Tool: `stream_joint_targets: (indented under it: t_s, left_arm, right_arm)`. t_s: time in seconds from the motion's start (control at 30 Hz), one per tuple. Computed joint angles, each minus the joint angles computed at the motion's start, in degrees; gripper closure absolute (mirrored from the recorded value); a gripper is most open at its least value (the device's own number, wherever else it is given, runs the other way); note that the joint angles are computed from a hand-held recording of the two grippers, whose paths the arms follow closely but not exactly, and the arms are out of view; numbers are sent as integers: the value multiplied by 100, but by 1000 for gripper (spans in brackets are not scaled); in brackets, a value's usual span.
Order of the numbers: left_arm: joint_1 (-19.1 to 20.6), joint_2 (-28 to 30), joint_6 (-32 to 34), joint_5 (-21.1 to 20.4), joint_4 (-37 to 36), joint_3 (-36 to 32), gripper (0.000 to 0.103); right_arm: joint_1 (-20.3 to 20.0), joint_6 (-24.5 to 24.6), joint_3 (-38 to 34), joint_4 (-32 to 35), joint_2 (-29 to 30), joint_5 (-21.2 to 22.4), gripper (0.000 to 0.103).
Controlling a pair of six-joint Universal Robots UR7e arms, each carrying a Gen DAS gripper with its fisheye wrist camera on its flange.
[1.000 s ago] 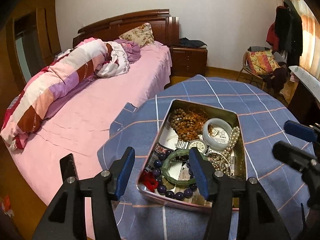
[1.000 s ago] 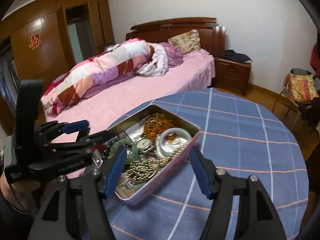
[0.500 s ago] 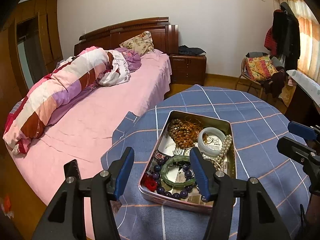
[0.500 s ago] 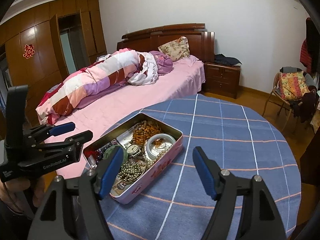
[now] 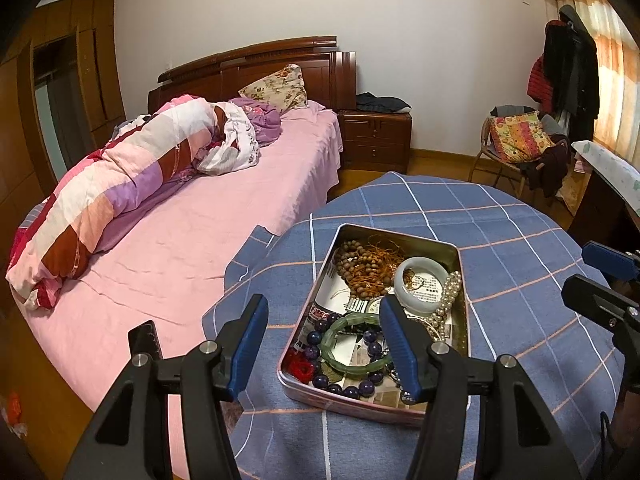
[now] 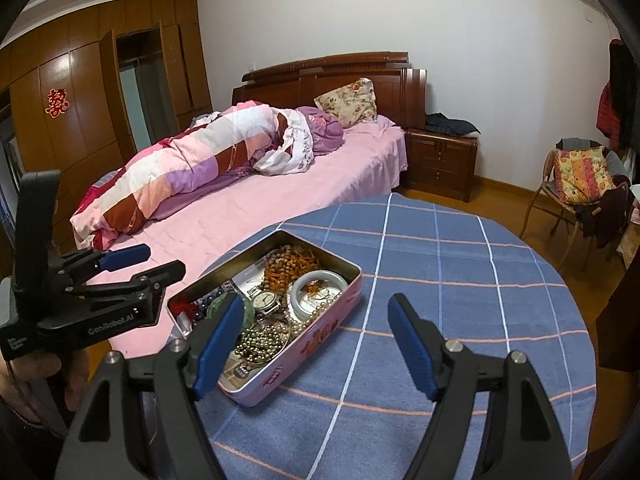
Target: Organize jewelry
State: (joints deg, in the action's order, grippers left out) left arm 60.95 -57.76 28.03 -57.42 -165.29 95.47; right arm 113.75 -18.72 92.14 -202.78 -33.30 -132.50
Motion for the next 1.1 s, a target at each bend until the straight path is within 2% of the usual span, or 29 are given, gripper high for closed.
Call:
stream_joint_targets:
  t_s: [0.5, 1.1]
  left_arm:
    - [-37, 8, 28, 14, -9, 28, 44]
    - [-17, 49, 19, 44, 39, -19, 44]
  right_arm:
    - [37, -63, 1, -87, 5, -127, 19]
    - [23, -32, 30, -76, -27, -115, 19]
